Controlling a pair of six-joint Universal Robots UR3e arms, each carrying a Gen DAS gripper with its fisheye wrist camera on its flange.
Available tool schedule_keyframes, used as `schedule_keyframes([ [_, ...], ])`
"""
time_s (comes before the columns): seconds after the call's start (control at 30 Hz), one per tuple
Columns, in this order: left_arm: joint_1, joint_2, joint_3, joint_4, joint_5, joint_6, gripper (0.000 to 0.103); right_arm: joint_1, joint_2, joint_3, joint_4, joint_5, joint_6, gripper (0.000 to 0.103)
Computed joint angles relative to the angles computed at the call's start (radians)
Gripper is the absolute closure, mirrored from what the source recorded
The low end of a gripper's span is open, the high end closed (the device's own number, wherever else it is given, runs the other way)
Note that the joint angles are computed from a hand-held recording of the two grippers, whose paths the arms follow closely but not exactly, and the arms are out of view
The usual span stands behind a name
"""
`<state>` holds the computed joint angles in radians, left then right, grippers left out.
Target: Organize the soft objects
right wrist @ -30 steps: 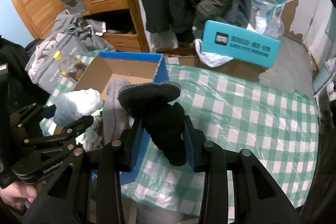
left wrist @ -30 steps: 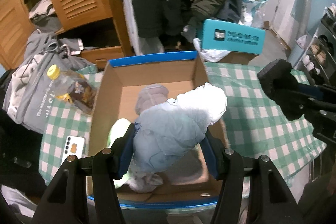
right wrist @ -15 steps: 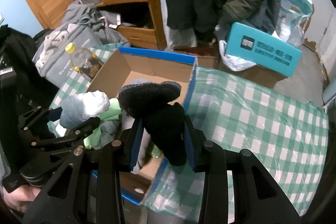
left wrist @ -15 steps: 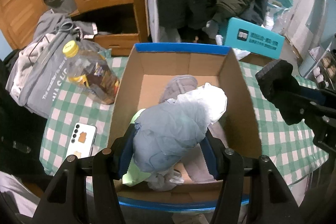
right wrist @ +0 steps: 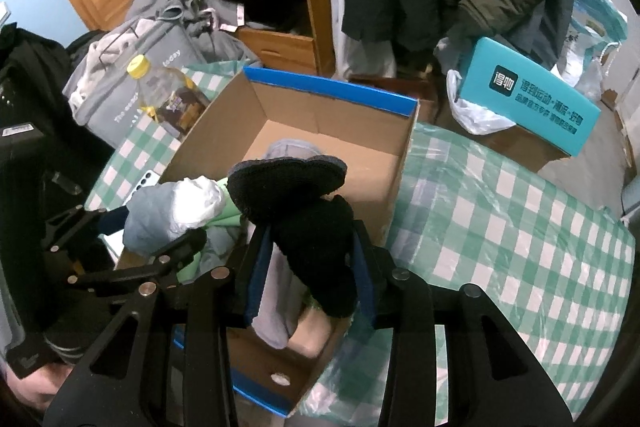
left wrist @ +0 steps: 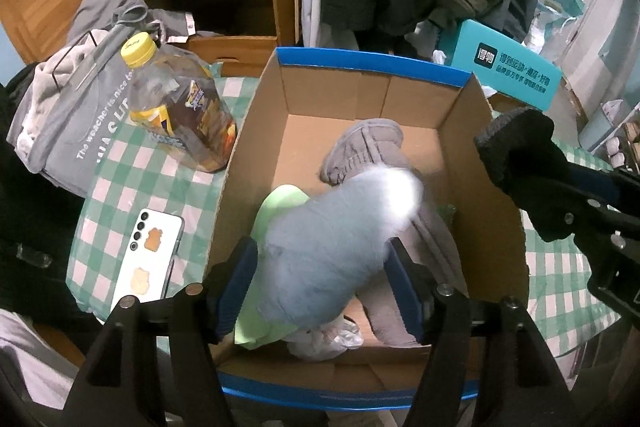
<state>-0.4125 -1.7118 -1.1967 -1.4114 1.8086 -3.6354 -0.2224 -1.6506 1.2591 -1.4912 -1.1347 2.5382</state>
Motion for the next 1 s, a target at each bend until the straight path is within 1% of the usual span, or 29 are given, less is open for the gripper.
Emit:
schedule_keyframes([
  [0.03,0.001,-0.001,0.004,-0.006,0.001,-0.002,0.032,0.000,0.001,0.002,-0.003,0.001,0.001,0.064],
  [0.07,0.000,-0.002,0.006,-0.008,0.003,-0.003,0.025,-0.001,0.001,0.003,-0.005,0.003,0.001,0.064],
  [0.13,-0.006,-0.006,0.017,-0.016,0.019,-0.012,0.021,0.003,0.006,0.002,-0.012,0.000,0.010,0.063],
  [0.17,-0.008,-0.007,0.023,-0.024,0.024,-0.014,0.021,0.002,0.007,0.001,-0.015,0.000,0.013,0.062],
  [0.23,-0.010,-0.009,0.035,-0.036,0.028,-0.016,0.021,-0.003,0.006,-0.001,-0.018,0.005,0.015,0.054],
  [0.37,-0.016,-0.012,0.059,-0.059,0.034,-0.023,0.017,-0.030,-0.005,-0.013,-0.003,0.026,0.000,0.048],
  [0.67,-0.061,-0.033,0.150,-0.100,0.070,-0.030,0.015,-0.097,-0.047,-0.045,0.045,0.045,-0.025,0.037],
  [0.87,-0.099,-0.055,0.226,-0.125,0.096,-0.033,0.009,-0.166,-0.088,-0.072,0.101,0.070,-0.061,0.035],
  [1.0,-0.126,-0.084,0.302,-0.150,0.108,-0.038,0.006,-0.231,-0.116,-0.091,0.151,0.090,-0.099,0.035],
])
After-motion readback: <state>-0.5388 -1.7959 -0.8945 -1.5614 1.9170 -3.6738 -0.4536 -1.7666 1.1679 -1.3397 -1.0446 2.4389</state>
